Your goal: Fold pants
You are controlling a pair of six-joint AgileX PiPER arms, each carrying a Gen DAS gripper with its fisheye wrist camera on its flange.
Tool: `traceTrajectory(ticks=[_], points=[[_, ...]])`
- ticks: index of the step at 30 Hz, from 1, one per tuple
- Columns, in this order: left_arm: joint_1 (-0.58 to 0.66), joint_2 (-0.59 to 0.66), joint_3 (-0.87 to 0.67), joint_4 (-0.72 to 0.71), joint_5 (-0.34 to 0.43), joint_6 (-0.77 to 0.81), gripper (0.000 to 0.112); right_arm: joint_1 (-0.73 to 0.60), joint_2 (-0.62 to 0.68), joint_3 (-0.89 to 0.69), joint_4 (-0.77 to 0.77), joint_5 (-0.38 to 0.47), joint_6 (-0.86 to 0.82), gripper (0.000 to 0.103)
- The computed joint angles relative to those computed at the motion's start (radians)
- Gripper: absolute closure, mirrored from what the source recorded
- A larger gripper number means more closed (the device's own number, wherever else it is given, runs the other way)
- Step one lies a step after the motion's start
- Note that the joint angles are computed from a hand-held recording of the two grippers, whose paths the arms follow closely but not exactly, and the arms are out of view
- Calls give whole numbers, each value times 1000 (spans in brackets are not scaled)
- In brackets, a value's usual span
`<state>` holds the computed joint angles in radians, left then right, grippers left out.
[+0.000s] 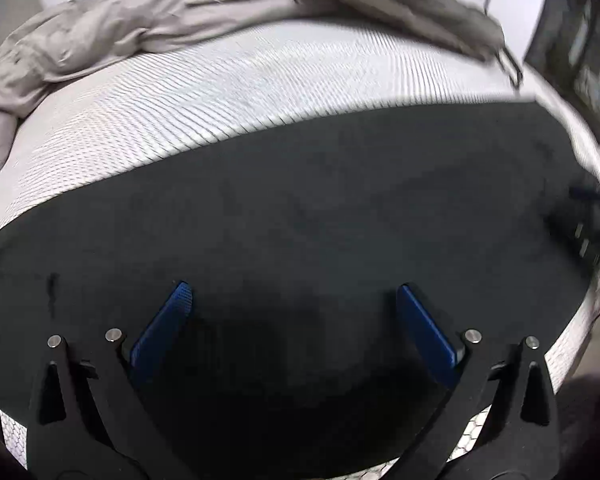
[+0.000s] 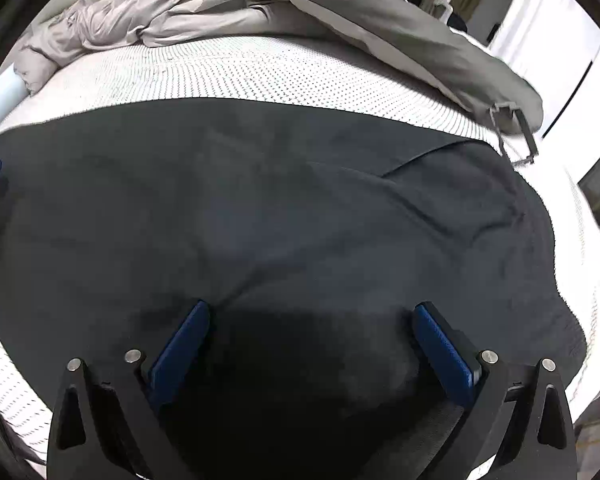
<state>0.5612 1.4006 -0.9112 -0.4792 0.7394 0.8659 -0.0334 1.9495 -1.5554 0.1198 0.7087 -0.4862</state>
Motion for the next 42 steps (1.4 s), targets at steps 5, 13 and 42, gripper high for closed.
traceTrajectory(ticks=[5, 13, 42], points=[[-75, -13, 37, 86, -78, -113, 10, -90, -16, 21, -201, -42, 297, 1], [-95, -129, 79, 15, -12, -50, 10, -13, -258, 312, 10, -100, 122, 1], [-244, -125, 124, 39, -4, -157, 9, -304, -203, 304, 194, -145, -81, 1]])
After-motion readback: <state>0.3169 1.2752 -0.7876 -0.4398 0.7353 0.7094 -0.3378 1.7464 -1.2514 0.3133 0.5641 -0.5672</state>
